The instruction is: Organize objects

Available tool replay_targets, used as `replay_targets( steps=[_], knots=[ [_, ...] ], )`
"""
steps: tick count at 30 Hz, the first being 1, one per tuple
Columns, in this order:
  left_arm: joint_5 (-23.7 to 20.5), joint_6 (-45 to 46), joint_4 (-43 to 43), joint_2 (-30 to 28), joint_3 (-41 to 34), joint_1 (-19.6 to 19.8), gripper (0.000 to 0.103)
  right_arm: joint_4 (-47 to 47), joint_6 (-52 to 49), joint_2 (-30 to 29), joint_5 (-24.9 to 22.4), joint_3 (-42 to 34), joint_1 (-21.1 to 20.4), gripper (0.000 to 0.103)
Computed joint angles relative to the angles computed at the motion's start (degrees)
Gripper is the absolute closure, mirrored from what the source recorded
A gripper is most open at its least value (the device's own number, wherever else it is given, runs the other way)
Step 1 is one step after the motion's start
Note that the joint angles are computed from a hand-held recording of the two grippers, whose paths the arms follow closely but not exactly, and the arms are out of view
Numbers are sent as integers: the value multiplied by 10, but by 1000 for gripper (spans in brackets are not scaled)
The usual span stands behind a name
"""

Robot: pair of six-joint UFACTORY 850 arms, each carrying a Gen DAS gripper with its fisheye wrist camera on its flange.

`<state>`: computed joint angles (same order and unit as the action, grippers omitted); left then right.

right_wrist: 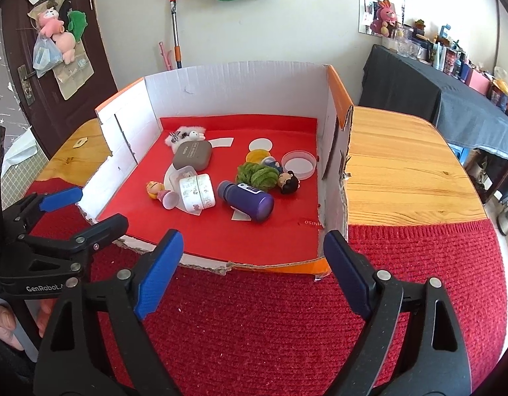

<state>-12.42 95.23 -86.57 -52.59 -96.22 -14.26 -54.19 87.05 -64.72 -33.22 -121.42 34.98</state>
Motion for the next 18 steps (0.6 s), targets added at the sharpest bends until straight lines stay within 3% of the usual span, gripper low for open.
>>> replay_targets(
  steps=[11,18],
  knots=[
    [4,153,-163,12,26,-1,0,-55,77,17,8,41,4,16],
    [4,174,-189,14,30,-1,0,-62,82,13,5,38,6,13]
  ],
)
